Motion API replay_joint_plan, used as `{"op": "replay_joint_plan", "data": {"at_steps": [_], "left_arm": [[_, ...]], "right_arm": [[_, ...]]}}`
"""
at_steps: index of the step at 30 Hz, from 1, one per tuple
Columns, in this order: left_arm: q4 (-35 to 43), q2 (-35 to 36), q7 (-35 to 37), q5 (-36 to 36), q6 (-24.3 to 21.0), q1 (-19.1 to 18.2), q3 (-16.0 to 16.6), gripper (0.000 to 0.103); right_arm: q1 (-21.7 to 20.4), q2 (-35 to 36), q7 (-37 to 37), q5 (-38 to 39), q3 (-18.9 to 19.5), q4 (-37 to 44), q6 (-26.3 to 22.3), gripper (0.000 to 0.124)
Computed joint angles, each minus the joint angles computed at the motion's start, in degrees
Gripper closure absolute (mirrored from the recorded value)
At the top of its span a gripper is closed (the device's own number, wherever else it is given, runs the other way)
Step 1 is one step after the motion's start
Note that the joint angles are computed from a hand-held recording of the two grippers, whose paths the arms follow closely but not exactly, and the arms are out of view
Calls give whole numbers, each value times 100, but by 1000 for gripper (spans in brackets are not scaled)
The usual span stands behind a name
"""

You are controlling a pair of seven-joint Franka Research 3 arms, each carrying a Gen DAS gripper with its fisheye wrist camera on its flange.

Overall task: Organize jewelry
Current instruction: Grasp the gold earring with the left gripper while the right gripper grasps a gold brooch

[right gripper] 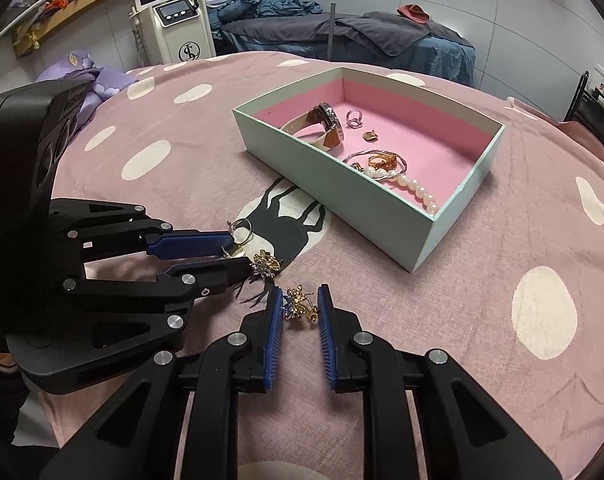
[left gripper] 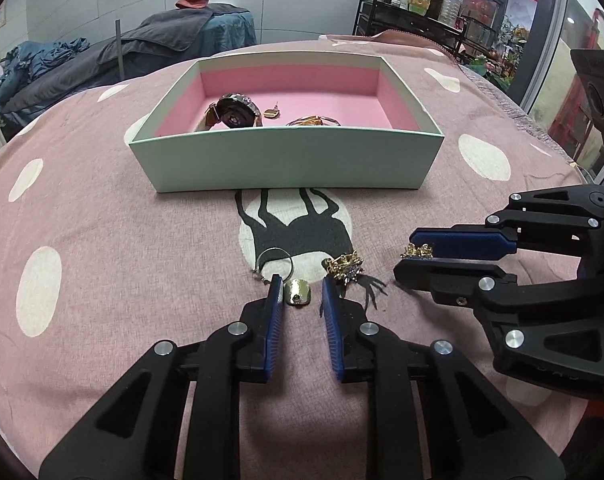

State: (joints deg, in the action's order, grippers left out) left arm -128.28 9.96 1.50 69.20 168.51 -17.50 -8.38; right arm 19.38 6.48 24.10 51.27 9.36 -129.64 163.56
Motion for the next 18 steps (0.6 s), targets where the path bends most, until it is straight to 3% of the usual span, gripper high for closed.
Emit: {"op": "replay_joint_plan", "data": {"at_steps": [8, 18], "left_arm": [[30, 14, -89, 77, -1, -27, 13, 88], [-306, -343, -776, 553, 275, 110, -15, 89]], "right_arm": [[-19, -76, -107, 140, -15, -39, -12, 107], [-78, -250, -362, 440, -121, -93, -222, 106]]}}
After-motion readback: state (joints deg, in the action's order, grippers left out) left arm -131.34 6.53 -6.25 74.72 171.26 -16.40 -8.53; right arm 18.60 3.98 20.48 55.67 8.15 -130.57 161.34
